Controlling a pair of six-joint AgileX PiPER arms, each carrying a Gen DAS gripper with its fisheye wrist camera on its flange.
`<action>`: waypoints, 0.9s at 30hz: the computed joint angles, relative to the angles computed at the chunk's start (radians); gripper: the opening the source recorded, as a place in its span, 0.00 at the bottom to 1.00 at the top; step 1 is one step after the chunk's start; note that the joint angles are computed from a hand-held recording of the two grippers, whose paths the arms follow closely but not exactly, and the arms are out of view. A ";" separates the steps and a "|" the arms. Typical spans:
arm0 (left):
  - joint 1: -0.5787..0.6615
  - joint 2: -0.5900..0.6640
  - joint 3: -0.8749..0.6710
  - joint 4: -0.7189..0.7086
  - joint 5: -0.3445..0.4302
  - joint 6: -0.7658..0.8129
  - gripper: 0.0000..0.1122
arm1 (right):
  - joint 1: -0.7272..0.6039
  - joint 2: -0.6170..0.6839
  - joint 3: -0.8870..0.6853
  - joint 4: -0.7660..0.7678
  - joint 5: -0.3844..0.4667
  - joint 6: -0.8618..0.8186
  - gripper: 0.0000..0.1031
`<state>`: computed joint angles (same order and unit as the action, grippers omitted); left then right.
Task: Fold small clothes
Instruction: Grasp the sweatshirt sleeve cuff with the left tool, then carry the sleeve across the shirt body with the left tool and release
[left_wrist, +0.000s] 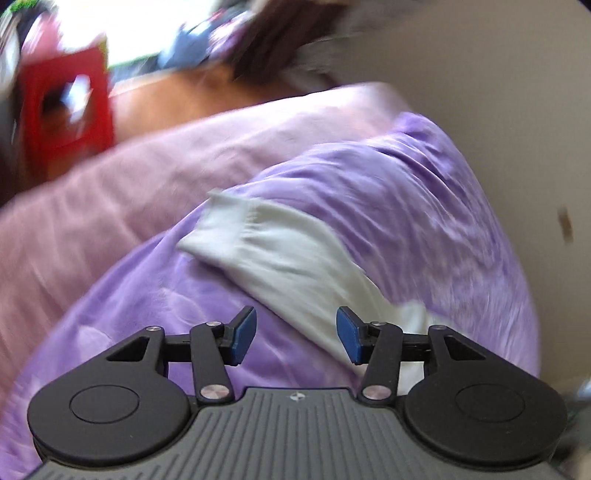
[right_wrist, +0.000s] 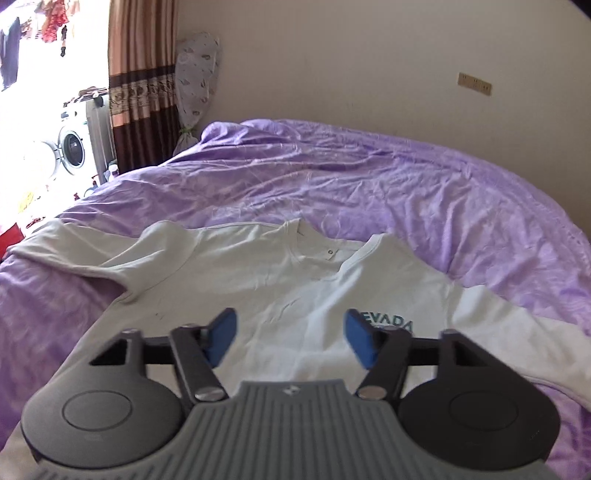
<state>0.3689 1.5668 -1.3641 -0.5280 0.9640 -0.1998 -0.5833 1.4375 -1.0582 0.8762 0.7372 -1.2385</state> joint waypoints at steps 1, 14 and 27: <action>0.023 0.028 0.020 -0.044 -0.020 0.004 0.52 | 0.028 0.025 -0.007 -0.010 -0.030 0.013 0.45; 0.113 0.170 0.136 -0.264 -0.257 -0.029 0.07 | 0.194 0.220 -0.055 -0.122 -0.206 0.077 0.43; -0.461 -0.008 -0.294 0.632 -0.234 -0.540 0.04 | 0.080 0.249 -0.132 -0.084 -0.103 0.013 0.41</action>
<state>-0.0924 1.5589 -1.6579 0.1037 0.7299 -0.7398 -0.5035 1.6865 -1.1906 0.7924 0.6345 -1.2258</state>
